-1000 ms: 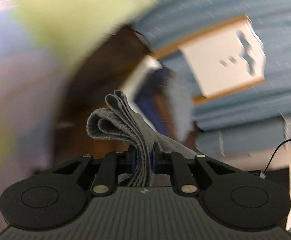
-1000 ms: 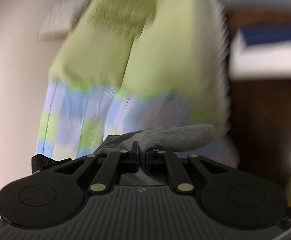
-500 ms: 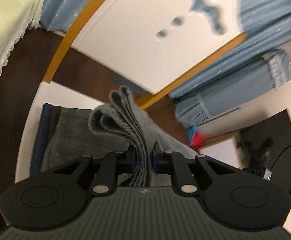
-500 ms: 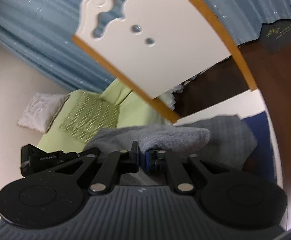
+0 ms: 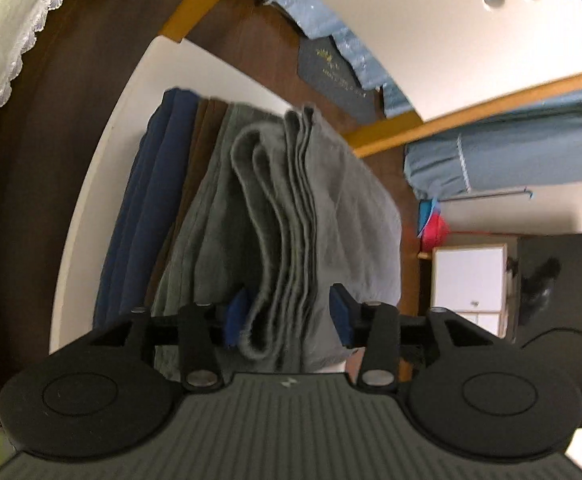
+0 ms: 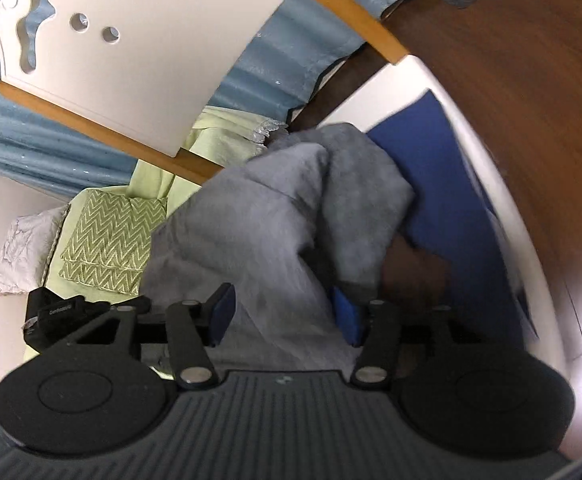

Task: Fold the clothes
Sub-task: 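Carry the folded sweatpants with both grippers to the white chair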

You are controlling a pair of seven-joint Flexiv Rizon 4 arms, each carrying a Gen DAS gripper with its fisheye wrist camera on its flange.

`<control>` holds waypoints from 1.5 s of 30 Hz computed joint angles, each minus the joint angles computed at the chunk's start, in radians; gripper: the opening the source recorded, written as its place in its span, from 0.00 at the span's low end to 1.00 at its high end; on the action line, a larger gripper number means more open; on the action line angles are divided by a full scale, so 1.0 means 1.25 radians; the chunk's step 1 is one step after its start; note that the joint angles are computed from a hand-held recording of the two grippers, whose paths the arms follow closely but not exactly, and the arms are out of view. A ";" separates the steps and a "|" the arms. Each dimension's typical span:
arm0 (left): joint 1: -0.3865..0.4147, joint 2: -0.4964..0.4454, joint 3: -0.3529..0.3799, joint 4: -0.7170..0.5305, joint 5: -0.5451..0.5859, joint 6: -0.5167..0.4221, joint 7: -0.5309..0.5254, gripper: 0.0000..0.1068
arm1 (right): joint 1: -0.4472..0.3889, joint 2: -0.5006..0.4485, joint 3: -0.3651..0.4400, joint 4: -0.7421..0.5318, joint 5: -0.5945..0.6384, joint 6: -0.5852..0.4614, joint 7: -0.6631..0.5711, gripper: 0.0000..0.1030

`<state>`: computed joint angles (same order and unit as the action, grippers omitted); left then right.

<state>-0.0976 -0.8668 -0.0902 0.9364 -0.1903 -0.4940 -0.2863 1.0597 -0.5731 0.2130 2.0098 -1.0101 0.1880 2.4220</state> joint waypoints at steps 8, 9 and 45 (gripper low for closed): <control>0.005 0.031 0.000 0.031 0.025 0.045 0.090 0.46 | 0.003 -0.033 -0.010 -0.057 0.014 0.005 -0.067 0.46; 0.002 0.040 -0.001 0.042 0.028 0.062 0.107 0.42 | 0.005 -0.035 -0.010 -0.069 0.026 0.001 -0.081 0.38; -0.065 0.066 -0.040 0.109 -0.079 0.253 0.069 0.37 | -0.009 0.035 0.017 0.051 0.104 -0.045 0.186 0.44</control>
<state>-0.1793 -0.7842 -0.1399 1.0724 -0.2896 -0.1776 -0.1995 1.0491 -0.5293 0.2342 2.0730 -0.8796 0.1316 2.6546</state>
